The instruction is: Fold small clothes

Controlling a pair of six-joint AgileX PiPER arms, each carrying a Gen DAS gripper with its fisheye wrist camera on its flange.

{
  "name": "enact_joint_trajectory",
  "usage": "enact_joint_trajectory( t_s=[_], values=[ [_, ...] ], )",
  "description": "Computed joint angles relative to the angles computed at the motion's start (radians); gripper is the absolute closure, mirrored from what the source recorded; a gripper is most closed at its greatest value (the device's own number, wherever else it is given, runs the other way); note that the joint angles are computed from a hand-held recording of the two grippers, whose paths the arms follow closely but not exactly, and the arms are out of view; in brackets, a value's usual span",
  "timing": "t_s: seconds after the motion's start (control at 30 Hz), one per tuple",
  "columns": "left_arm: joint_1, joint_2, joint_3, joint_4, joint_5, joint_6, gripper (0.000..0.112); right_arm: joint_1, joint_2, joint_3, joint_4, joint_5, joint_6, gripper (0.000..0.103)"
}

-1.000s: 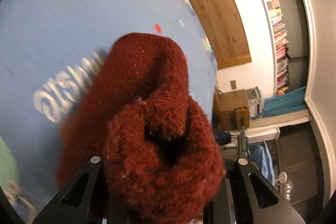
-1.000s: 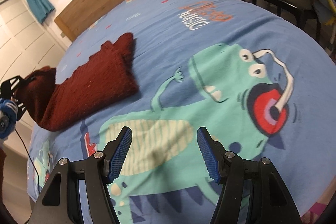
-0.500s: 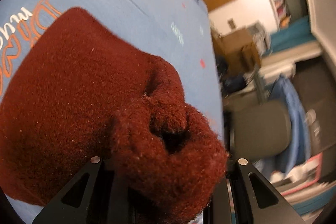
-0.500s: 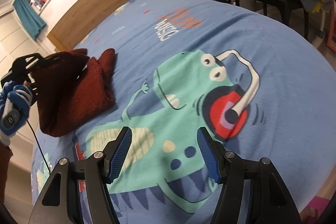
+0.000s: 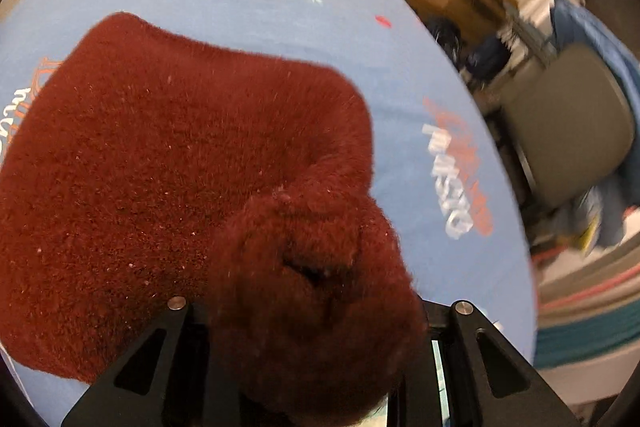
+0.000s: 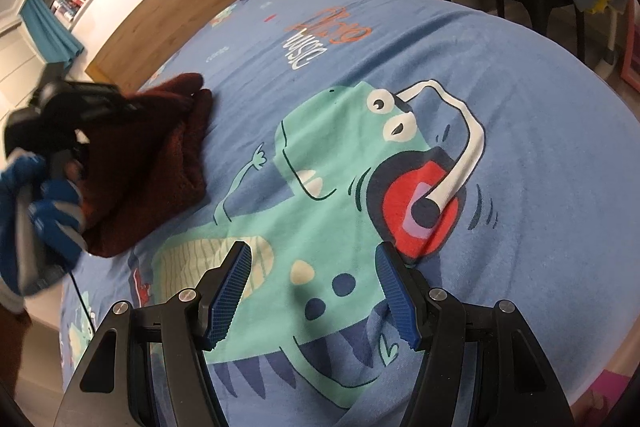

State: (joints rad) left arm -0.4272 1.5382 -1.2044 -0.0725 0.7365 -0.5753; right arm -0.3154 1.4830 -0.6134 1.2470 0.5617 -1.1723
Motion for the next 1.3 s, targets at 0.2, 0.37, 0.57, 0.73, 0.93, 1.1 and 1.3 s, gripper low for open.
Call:
enact_joint_trajectory(
  t_s=[0.2,0.37,0.57,0.73,0.93,1.1,1.3],
  values=[
    [0.008,0.001,-0.014,-0.119,-0.029,0.149,0.054,0.022,0.006,-0.015,-0.02,-0.015,0.037,0.037],
    [0.055,0.031,-0.1,-0.292,0.039,0.357,0.047,0.076,-0.016,-0.034,-0.065,-0.037,0.106,0.037],
    [0.233,-0.087,-0.076,-0.565,0.196,0.73,0.047,0.169,-0.038,-0.119,-0.203,-0.054,0.27,0.037],
    [0.436,-0.18,-0.078,-0.555,0.28,0.935,0.047,0.286,-0.037,-0.255,-0.318,-0.046,0.393,0.037],
    [0.626,-0.207,0.011,-0.529,0.285,1.137,0.048,0.494,0.086,-0.512,-0.44,-0.016,0.509,0.037],
    [0.568,-0.18,0.112,-0.493,0.218,1.213,0.048,0.59,0.297,-0.75,-0.56,0.036,0.616,0.037],
    [0.439,-0.287,0.319,-0.449,0.094,1.259,0.047,0.575,0.458,-0.869,-0.737,0.041,0.771,0.037]
  ],
)
